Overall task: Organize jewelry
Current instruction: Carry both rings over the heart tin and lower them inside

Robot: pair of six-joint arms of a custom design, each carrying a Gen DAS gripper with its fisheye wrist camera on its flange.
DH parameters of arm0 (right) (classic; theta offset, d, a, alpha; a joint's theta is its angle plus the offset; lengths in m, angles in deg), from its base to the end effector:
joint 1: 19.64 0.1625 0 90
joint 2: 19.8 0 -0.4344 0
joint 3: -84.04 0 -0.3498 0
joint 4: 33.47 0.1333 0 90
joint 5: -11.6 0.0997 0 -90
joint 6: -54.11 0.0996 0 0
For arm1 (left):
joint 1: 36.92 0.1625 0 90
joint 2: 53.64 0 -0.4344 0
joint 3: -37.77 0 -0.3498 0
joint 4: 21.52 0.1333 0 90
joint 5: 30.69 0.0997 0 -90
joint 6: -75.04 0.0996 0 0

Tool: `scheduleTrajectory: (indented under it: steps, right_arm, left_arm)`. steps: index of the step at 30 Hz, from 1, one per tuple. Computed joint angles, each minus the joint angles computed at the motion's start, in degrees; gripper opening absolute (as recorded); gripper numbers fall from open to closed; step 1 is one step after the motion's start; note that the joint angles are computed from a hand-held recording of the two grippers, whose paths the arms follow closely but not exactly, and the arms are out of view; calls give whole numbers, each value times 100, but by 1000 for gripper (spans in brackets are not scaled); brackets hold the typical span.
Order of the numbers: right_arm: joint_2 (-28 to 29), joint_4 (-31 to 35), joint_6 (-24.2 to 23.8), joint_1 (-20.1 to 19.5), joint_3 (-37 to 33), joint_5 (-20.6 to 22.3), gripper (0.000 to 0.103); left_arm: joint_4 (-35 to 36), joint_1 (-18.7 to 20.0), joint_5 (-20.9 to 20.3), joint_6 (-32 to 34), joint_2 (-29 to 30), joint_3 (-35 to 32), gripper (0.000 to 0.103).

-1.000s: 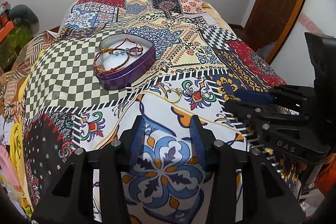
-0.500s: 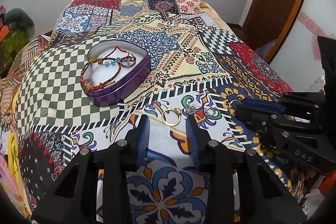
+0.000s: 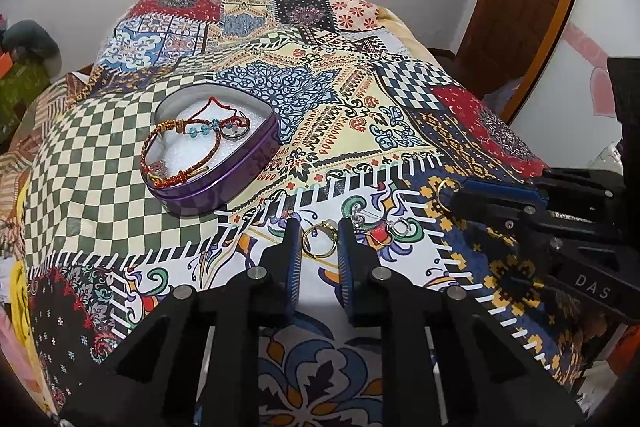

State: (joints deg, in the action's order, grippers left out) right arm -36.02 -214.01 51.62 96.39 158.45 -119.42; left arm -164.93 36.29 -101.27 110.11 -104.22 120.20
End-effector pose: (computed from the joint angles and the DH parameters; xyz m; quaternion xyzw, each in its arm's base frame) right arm 0.3796 -0.6225 -0.0236 0.1270 -0.8959 0.3241 0.2762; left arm -0.0429 -0.7184 0.2628 0.3950 0.8846 -0.1557 0.1929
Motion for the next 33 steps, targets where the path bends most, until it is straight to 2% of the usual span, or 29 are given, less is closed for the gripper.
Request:
scheduleTrajectory:
  steps: [10, 14, 22, 33]
  right_arm:
    - [-25, -148, -86, 92, -107, -49, 9]
    - [15, -211, -175, 174, -227, -117, 9]
    - [153, -326, -443, 316, -602, -164, 9]
    - [415, -305, -742, 391, -1312, -17, 9]
  left_arm:
    - [-266, -75, 29, -13, -259, 295, 17]
    - [-573, -124, 78, 42, -395, 430, 17]
    - [-803, -138, 50, -58, -555, 378, 17]
    - [-862, -94, 3, -87, -554, 89, 17]
